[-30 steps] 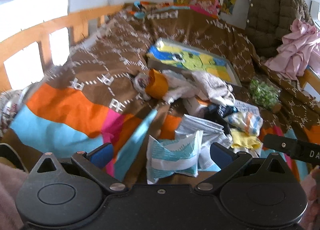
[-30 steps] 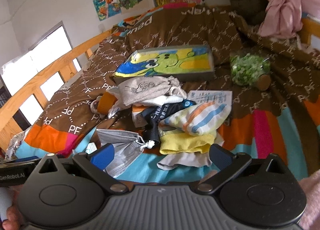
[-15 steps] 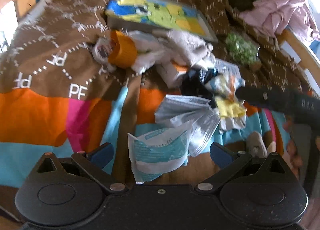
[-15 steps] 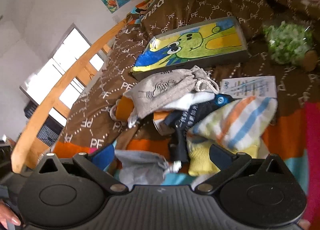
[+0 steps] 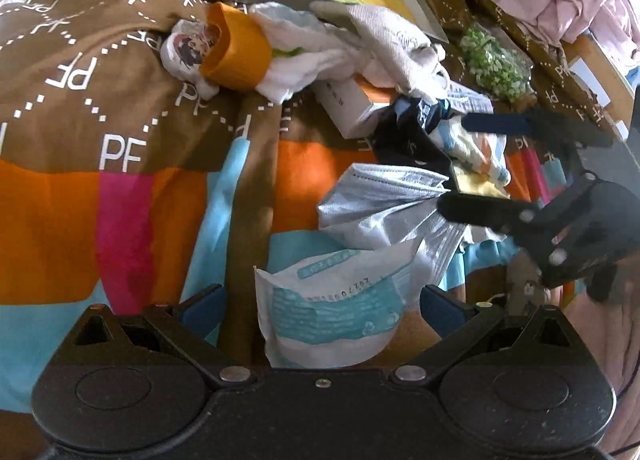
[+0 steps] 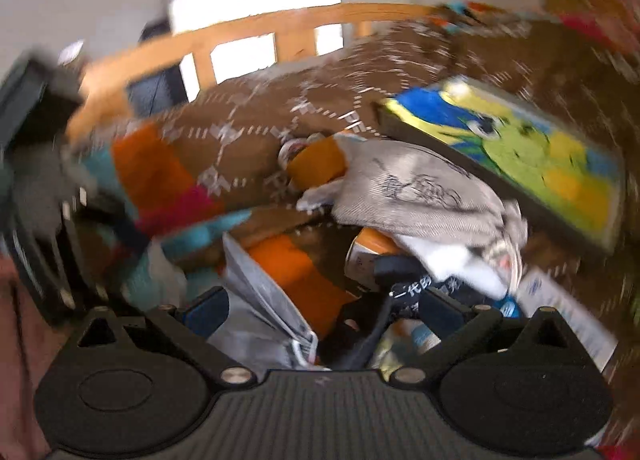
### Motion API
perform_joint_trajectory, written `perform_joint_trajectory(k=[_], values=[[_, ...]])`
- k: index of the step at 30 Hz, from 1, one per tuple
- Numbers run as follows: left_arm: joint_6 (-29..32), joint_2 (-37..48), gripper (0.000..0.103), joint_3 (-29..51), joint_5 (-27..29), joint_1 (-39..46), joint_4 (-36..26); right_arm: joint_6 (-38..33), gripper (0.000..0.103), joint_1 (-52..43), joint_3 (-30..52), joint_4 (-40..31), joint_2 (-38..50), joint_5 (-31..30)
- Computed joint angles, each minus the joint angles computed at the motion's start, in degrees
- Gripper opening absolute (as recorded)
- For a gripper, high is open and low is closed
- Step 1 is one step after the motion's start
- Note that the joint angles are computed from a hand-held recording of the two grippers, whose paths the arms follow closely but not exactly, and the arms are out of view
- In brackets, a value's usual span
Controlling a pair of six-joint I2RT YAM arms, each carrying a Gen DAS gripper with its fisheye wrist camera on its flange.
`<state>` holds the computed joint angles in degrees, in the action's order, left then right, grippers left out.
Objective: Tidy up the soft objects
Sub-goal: 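Grasp the white-blue mask packet with the left gripper and lift it, then carry the mask packet into the frog tray and open the left gripper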
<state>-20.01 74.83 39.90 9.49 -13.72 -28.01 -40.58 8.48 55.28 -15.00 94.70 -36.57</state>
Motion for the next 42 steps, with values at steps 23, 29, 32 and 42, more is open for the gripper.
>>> perform_joint_trajectory(k=[23,29,32,42], values=[[-1.08,3.96,0.074,0.83,1.69,3.10,0.76,-18.18,0.065,7.47,-0.79,-3.55,2.69,3.97],[-1.30,2.76,0.069,0.10,2.08,3.72,1.34,-18.85,0.051,7.47,-2.11,-2.37,2.44,3.82],[-1.48,1.77,0.068,-0.37,2.36,4.03,1.85,-18.27,0.045,7.98,-1.92,-2.36,3.04,5.29],[-5.94,-5.43,0.068,-3.67,4.23,7.27,6.99,-15.94,0.017,8.76,-4.37,1.81,1.16,7.04]])
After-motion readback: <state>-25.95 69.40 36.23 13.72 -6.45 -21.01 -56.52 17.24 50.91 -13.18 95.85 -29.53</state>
